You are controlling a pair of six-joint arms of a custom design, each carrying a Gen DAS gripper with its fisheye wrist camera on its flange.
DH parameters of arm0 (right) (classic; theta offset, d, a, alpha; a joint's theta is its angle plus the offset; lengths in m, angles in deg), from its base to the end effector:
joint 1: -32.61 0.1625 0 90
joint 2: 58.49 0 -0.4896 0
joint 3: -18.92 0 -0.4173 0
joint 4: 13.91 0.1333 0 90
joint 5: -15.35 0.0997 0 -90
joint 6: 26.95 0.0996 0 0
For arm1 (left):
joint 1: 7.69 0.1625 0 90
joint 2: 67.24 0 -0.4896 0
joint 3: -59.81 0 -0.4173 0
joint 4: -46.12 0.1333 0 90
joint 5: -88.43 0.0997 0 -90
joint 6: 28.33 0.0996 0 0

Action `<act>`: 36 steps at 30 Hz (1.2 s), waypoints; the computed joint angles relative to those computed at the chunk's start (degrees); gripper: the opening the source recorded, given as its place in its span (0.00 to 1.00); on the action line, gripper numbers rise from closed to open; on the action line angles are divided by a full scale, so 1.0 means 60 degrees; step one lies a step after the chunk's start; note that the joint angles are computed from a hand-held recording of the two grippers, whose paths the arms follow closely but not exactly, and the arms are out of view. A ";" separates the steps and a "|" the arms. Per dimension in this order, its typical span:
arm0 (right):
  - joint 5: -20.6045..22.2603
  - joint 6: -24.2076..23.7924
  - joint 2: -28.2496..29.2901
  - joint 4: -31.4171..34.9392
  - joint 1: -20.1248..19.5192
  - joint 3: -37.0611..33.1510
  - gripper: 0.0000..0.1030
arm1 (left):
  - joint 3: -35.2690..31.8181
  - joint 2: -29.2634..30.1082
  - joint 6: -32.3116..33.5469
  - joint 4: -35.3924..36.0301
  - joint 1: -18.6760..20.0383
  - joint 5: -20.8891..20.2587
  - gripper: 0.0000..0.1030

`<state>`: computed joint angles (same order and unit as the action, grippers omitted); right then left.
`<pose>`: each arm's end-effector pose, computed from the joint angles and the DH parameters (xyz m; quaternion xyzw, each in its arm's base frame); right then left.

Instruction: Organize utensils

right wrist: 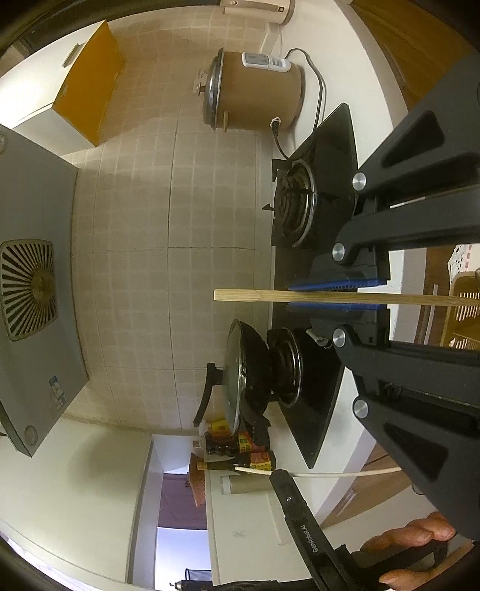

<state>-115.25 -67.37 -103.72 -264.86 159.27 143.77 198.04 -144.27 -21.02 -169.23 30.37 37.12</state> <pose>0.3593 -0.3681 0.1868 0.2664 -0.6973 0.6022 0.2831 -0.2136 -0.4156 0.3298 0.2423 0.7820 -0.5701 0.0694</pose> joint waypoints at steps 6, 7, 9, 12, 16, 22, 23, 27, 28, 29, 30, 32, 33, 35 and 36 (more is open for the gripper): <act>0.0175 -0.0104 0.0220 -0.0495 -0.0044 0.0292 0.04 | 0.0531 -0.0118 0.0009 -0.0401 -0.0158 0.0127 0.04; 0.0190 -0.0214 0.0275 -0.0676 -0.0021 0.0347 0.04 | 0.0637 -0.0188 -0.0015 -0.0399 -0.0214 0.0150 0.04; 0.0165 -0.0338 0.0324 -0.0838 0.0062 0.0465 0.04 | 0.0804 -0.0335 -0.0077 -0.0311 -0.0314 0.0168 0.04; 0.0018 -0.0505 0.0425 -0.1240 0.0238 0.0580 0.05 | 0.1099 -0.0676 -0.0204 -0.0049 -0.0555 0.0223 0.05; -0.0271 0.0119 0.0124 -0.0563 0.0459 0.0885 0.05 | 0.1290 -0.1172 -0.0601 0.0699 -0.0789 0.0330 0.16; -0.0732 0.1685 -0.0508 0.0614 0.0771 0.1560 0.39 | 0.1424 -0.2136 -0.1154 0.2247 -0.1108 0.0492 0.38; -0.0828 0.1982 -0.0619 0.0754 0.0867 0.1718 0.41 | 0.1438 -0.2404 -0.1349 0.2671 -0.1135 0.0426 0.41; -0.1031 0.3315 -0.1025 0.1543 0.1140 0.2347 0.46 | 0.1596 -0.3603 -0.2251 0.4451 -0.1371 0.0398 0.50; -0.1058 0.3776 -0.1134 0.1810 0.1202 0.2539 0.48 | 0.1672 -0.3903 -0.2458 0.4861 -0.1477 0.0461 0.52; -0.1070 0.4108 -0.1209 0.2003 0.1237 0.2673 0.55 | 0.1754 -0.4162 -0.2632 0.5212 -0.1605 0.0571 0.54; -0.1061 0.4617 -0.1329 0.2318 0.1286 0.2869 0.60 | 0.1854 -0.4480 -0.2837 0.5680 -0.1794 0.0767 0.57; -0.1088 0.5310 -0.1455 0.2672 0.1382 0.3128 0.61 | 0.2043 -0.5054 -0.3201 0.6506 -0.2189 0.1134 0.60; -0.1106 0.5683 -0.1505 0.2828 0.1444 0.3272 0.61 | 0.2099 -0.5295 -0.3382 0.6891 -0.2348 0.1250 0.60; -0.1253 0.6189 -0.1480 0.2916 0.1593 0.3475 0.62 | 0.2245 -0.6059 -0.4007 0.8117 -0.2793 0.1462 0.63; -0.1351 0.6466 -0.1442 0.2953 0.1689 0.3583 0.65 | 0.2316 -0.6438 -0.4368 0.8744 -0.3036 0.1583 0.66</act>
